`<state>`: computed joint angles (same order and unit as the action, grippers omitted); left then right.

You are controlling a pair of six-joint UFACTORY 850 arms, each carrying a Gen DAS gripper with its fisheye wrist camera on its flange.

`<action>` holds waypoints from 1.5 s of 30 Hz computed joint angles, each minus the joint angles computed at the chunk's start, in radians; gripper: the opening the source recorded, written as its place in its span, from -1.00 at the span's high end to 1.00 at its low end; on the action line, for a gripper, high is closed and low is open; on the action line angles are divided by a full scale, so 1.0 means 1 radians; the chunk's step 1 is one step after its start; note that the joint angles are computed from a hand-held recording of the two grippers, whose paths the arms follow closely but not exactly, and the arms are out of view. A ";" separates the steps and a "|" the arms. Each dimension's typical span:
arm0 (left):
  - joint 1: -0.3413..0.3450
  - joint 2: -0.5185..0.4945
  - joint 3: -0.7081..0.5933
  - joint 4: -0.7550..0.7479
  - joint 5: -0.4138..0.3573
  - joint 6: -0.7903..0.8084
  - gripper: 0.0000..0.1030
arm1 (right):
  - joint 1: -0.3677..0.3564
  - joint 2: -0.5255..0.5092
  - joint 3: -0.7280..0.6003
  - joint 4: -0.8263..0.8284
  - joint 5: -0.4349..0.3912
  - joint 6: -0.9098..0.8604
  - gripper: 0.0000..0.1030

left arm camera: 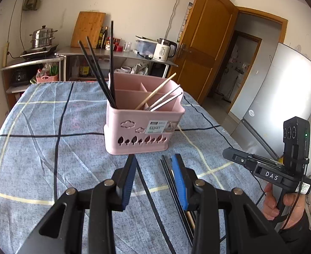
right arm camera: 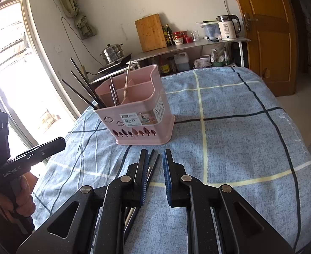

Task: Organize utensils
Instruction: 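Move both open tools back down to the remaining chopsticks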

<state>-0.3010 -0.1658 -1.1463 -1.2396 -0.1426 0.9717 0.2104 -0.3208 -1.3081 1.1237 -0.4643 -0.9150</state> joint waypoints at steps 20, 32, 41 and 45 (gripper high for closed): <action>0.033 -0.098 -0.055 0.215 -0.059 -0.260 0.28 | 0.069 -0.215 -0.184 -0.346 -0.081 0.359 0.72; 0.022 -0.156 -0.135 0.548 -0.113 -0.586 0.28 | 0.091 -0.253 -0.244 -0.538 -0.075 0.500 0.87; -0.019 -0.293 -0.289 0.696 -0.228 -0.715 0.28 | 0.046 -0.212 -0.188 -0.537 -0.076 0.483 0.87; -0.040 -0.343 -0.340 0.794 -0.251 -0.811 0.29 | 0.029 -0.201 -0.172 -0.531 -0.075 0.468 0.87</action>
<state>-0.3407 -0.5084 -1.4867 -0.4454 -0.3933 0.1610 0.2393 -0.5213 -1.4804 0.5928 -0.5389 -0.4466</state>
